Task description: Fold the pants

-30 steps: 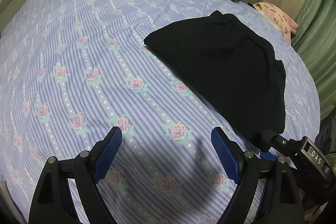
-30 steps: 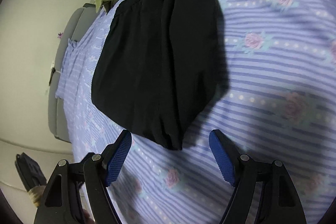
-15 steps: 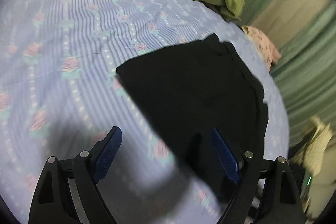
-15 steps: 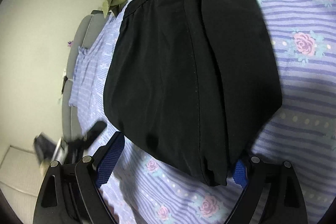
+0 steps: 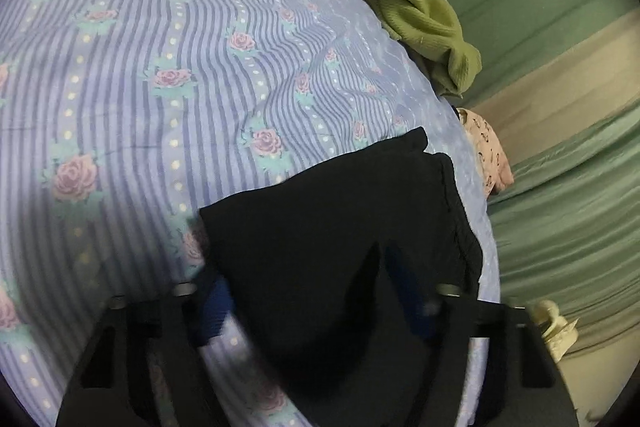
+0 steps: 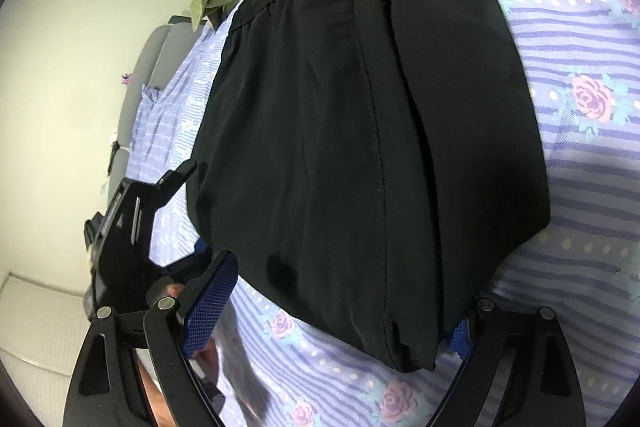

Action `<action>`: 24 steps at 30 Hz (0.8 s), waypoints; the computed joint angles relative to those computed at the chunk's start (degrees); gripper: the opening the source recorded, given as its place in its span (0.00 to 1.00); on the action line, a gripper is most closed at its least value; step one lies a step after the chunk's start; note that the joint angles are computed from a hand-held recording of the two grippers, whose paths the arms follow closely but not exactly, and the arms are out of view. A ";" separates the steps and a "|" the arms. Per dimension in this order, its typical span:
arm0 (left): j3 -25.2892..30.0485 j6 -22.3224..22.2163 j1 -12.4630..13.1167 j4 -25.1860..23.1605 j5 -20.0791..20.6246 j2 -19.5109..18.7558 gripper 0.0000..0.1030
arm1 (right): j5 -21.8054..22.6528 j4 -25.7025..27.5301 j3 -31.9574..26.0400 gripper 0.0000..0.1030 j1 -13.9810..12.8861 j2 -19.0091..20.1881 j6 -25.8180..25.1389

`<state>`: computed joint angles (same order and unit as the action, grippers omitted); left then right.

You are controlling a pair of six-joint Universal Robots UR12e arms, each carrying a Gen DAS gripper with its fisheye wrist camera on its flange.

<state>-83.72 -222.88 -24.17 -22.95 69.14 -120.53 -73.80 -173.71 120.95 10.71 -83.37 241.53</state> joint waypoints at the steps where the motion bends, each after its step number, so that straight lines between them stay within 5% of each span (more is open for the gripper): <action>1: -0.27 -0.94 0.17 0.14 -0.65 0.34 0.46 | -0.26 0.78 -0.61 0.89 0.15 0.20 0.21; 4: -1.72 -0.21 0.19 4.27 -0.82 1.77 0.44 | 0.85 2.86 -1.01 0.80 -0.47 -0.27 0.88; 6: -1.30 2.32 -0.03 4.95 -0.88 1.95 0.44 | 1.07 3.09 -0.79 0.61 -1.06 -0.70 1.26; 12: 2.13 3.91 -0.89 -2.29 2.57 0.37 0.38 | 2.16 5.42 -0.76 0.29 -2.18 -1.36 0.27; 14: 2.73 3.95 -1.31 -4.27 4.38 0.50 0.20 | 2.35 7.05 -1.18 0.22 -2.25 -1.64 -1.88; 16: 3.16 4.95 -1.67 -5.11 5.53 0.99 0.15 | 2.52 9.12 -1.79 0.18 -2.48 -2.33 -4.52; 24: 8.12 11.55 -4.62 -14.47 14.36 2.98 0.11 | -0.53 14.63 -4.31 0.14 -2.92 -7.21 -10.90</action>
<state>-75.61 -211.32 -28.79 -37.42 83.50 -117.55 -74.33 -159.08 116.65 7.79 -90.59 230.63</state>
